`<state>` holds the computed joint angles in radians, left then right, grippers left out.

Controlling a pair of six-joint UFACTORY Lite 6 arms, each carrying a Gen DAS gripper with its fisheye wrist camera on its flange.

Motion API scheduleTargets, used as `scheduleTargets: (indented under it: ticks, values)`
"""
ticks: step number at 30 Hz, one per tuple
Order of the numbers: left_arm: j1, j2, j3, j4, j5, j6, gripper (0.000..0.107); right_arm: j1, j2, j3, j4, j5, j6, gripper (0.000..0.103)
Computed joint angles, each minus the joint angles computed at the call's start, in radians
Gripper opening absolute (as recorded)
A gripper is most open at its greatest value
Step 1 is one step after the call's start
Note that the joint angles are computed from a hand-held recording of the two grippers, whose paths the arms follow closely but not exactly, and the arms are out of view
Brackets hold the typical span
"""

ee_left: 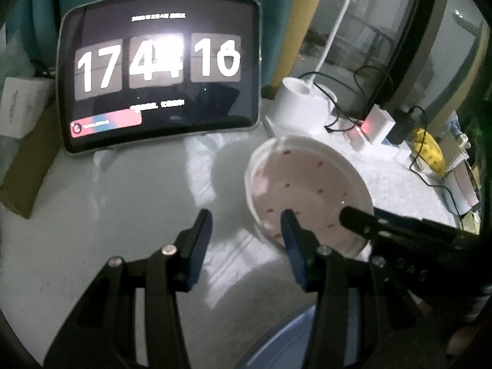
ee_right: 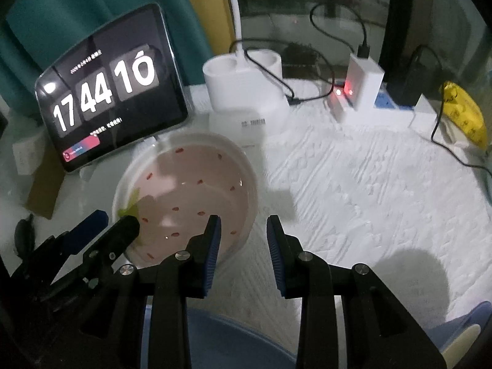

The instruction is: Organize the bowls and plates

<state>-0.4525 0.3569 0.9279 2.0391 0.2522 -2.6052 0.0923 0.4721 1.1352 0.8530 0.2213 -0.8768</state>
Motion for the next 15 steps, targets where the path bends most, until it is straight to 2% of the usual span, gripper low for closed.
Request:
scheduleTargets:
  ticks: [7, 9, 10, 15]
  values:
    - [0.013, 0.057, 0.051, -0.005, -0.033, 0.005, 0.048, -0.009, 0.075, 0.052, 0.107, 0.039, -0.093, 0.032]
    - [0.024, 0.068, 0.059, 0.018, -0.054, -0.031, 0.048, -0.017, 0.092, 0.064, 0.143, 0.059, -0.128, 0.028]
    - [0.027, 0.069, 0.058, 0.044, -0.057, -0.059, 0.048, -0.015, 0.094, 0.064, 0.155, 0.064, -0.146, 0.023]
    - [0.022, 0.073, 0.050, 0.135, -0.043, -0.146, 0.047, -0.002, 0.080, 0.033, 0.239, 0.025, -0.231, 0.020]
